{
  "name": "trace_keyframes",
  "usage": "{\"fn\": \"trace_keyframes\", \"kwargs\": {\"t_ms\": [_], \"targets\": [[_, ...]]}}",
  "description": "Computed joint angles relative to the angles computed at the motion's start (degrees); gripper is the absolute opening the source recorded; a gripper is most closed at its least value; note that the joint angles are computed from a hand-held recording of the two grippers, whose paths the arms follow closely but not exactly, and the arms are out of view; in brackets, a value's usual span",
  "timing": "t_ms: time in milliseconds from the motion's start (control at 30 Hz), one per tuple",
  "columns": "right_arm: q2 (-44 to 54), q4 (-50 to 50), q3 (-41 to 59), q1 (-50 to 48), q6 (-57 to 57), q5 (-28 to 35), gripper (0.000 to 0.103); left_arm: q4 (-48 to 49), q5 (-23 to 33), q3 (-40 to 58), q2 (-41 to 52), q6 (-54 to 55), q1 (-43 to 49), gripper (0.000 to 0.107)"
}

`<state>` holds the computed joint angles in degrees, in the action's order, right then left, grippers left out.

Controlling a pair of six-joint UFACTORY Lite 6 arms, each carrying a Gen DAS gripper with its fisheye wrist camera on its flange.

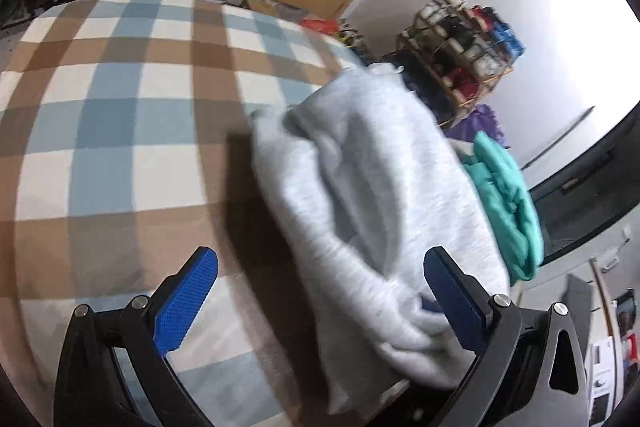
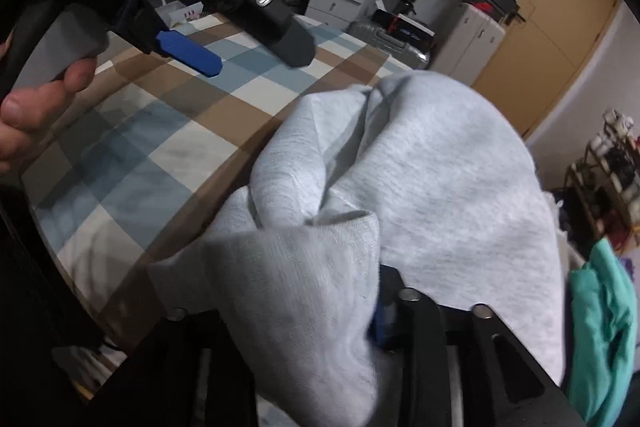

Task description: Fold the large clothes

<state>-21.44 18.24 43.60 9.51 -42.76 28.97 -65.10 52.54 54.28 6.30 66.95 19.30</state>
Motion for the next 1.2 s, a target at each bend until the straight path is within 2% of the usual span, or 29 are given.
{"fn": "trace_keyframes", "kwargs": {"t_ms": [67,167,300,400,500,533,567,633,667,733,800,867,933,967,1033,1100,1200], "targets": [[1.1,12.0,1.7,-5.1,-7.2,5.3,0.056,1.5,4.4,-1.8,-6.4,-4.1,-0.1,0.101],[3.2,29.8,2.1,-14.3,-19.6,15.0,0.069,0.4,8.1,-2.8,-7.8,-6.3,-2.6,0.1],[9.9,42.4,7.2,-29.8,-26.9,37.7,0.074,-2.7,11.5,-1.3,-7.3,-7.9,-6.8,0.1],[17.9,47.4,10.6,-41.8,-28.2,55.4,0.076,-4.5,13.8,0.4,-6.7,-8.9,-9.5,0.101],[22.0,53.0,11.6,-53.1,-29.6,63.9,0.077,-1.7,11.7,4.6,-2.0,-13.9,-14.4,0.101],[23.0,55.7,11.2,-57.2,-29.7,65.5,0.085,0.1,9.7,5.8,-0.8,-16.0,-16.0,0.101],[23.9,58.7,10.8,-61.5,-29.5,66.3,0.094,2.6,7.4,7.0,0.6,-18.5,-17.8,0.101],[26.4,62.4,11.6,-66.5,-29.0,66.4,0.099,10.3,2.7,10.5,4.0,-25.3,-21.6,0.1],[27.6,62.9,12.8,-68.1,-28.4,64.7,0.099,12.4,3.0,12.2,6.1,-27.3,-22.7,0.1],[26.9,62.3,13.2,-69.5,-26.3,56.9,0.1,15.3,3.2,14.3,7.2,-29.4,-24.1,0.1],[27.9,61.1,15.3,-67.2,-22.7,48.8,0.101,14.8,6.4,16.2,7.5,-29.3,-24.4,0.096],[30.2,58.1,18.4,-64.6,-20.0,44.3,0.101,13.2,10.1,17.8,7.9,-29.1,-23.6,0.057],[35.7,53.5,23.1,-61.7,-16.9,45.1,0.099,12.8,12.0,18.7,7.6,-30.4,-22.4,0.038],[37.8,51.6,24.2,-59.7,-14.6,46.0,0.097,11.8,12.9,18.4,7.0,-29.9,-21.3,0.033],[37.4,50.0,25.4,-57.8,-14.3,44.0,0.096,9.6,15.1,16.8,5.3,-27.9,-18.4,0.027],[36.3,49.3,25.6,-57.2,-15.3,42.9,0.09,8.2,18.0,15.5,3.7,-26.4,-15.1,0.027],[30.3,46.1,22.6,-53.0,-19.2,37.6,0.082,6.3,21.9,12.2,-0.8,-23.2,-8.7,0.026]]}}
